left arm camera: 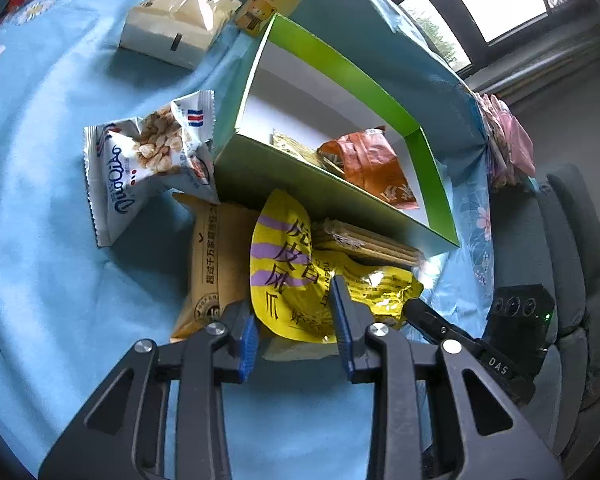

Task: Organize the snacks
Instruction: 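Grasp the yellow-purple packet with the right gripper and lift it, then carry the yellow-purple packet into the green box and release it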

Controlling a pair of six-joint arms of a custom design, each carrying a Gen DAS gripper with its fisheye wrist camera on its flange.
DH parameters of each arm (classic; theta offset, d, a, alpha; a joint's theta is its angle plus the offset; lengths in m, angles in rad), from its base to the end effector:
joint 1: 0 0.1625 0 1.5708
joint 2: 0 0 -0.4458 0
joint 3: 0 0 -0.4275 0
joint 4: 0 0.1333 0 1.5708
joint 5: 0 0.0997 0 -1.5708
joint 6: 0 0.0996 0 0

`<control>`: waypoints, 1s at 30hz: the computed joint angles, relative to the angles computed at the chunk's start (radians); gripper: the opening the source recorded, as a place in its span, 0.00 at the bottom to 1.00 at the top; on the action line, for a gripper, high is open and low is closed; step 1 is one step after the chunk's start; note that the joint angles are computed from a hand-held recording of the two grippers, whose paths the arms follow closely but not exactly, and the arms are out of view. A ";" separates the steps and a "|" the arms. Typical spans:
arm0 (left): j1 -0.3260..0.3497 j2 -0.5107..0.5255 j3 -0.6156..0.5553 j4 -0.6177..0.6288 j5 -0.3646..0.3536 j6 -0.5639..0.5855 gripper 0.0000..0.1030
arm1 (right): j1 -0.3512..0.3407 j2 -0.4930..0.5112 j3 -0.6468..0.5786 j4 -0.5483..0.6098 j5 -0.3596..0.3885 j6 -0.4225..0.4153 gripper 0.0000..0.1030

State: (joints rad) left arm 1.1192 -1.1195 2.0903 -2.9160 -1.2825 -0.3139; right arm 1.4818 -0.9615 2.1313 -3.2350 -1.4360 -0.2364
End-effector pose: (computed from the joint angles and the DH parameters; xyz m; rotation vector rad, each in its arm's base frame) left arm -0.1005 -0.5776 0.1584 0.1216 2.9380 -0.6758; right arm 0.0966 -0.5674 0.0949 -0.2711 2.9801 -0.7778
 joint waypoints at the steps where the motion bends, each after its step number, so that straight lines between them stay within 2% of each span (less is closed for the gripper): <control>1: -0.004 -0.004 0.004 -0.002 0.005 0.004 0.31 | 0.003 -0.005 0.005 -0.002 -0.001 -0.004 0.18; 16: -0.075 -0.067 0.052 -0.019 0.051 0.010 0.32 | 0.046 -0.069 0.054 -0.025 0.007 -0.025 0.18; 30: -0.081 -0.006 -0.079 -0.002 0.048 0.062 0.34 | 0.077 -0.081 -0.014 -0.014 0.005 -0.040 0.18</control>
State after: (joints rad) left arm 1.0386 -1.1256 2.0109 -2.9175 -1.2349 -0.2515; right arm 1.5587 -1.0427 2.1177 -3.2488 -1.4309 -0.2768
